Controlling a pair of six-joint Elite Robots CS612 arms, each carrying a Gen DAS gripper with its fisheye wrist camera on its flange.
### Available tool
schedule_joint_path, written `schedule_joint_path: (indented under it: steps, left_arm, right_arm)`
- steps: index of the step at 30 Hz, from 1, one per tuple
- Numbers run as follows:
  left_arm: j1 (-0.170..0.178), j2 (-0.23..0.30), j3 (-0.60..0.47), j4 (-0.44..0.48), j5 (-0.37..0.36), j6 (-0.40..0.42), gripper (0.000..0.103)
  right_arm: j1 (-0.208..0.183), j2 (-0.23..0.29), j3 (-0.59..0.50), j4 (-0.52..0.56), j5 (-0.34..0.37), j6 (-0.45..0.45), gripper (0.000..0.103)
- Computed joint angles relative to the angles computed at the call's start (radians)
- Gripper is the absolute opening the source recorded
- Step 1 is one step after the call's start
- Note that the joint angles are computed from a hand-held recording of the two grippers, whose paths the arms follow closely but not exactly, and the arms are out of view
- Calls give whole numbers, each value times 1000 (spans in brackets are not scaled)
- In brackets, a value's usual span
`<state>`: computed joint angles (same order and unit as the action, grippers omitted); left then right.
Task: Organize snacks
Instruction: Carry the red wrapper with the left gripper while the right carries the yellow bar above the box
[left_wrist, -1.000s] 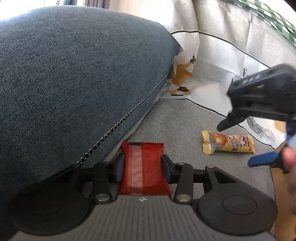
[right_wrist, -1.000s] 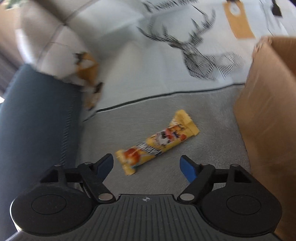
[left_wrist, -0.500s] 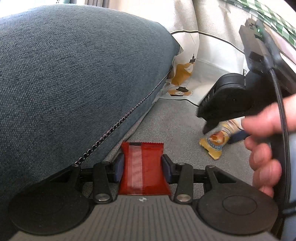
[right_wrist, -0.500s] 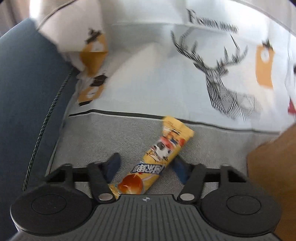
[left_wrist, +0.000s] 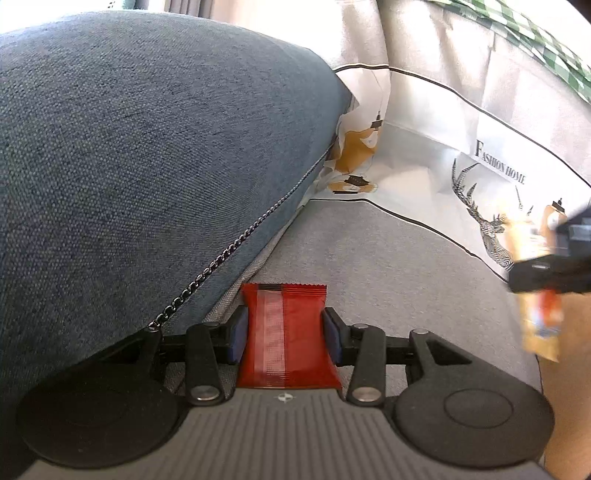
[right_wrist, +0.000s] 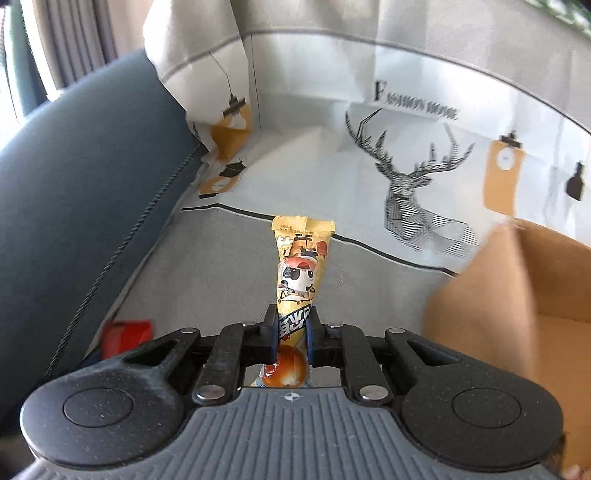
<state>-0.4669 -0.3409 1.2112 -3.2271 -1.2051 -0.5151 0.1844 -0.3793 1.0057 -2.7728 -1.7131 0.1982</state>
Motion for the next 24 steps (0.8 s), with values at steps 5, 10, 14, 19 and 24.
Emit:
schedule_joint_path:
  steps: [5,10,14,19,24]
  left_arm:
    - [3,-9,26,-47,-66,36,47]
    - [8,-39,84,-79,-134,29,47]
    - [5,-72,157,-162,-187,30,47]
    - [-9,-102,233,-314,-240,91,47]
    - [-34,-132,295,-404,-231,174,47]
  right_arm:
    - [-1,-125,227,-158,46,-21,14]
    - [9,-223,419,-326,79,-39,14]
    - [17,-280,538,-452,85,-48,14]
    - [15,-335,652,-567,82,-21,14]
    - [-5,-384,758,-689,62,5,14]
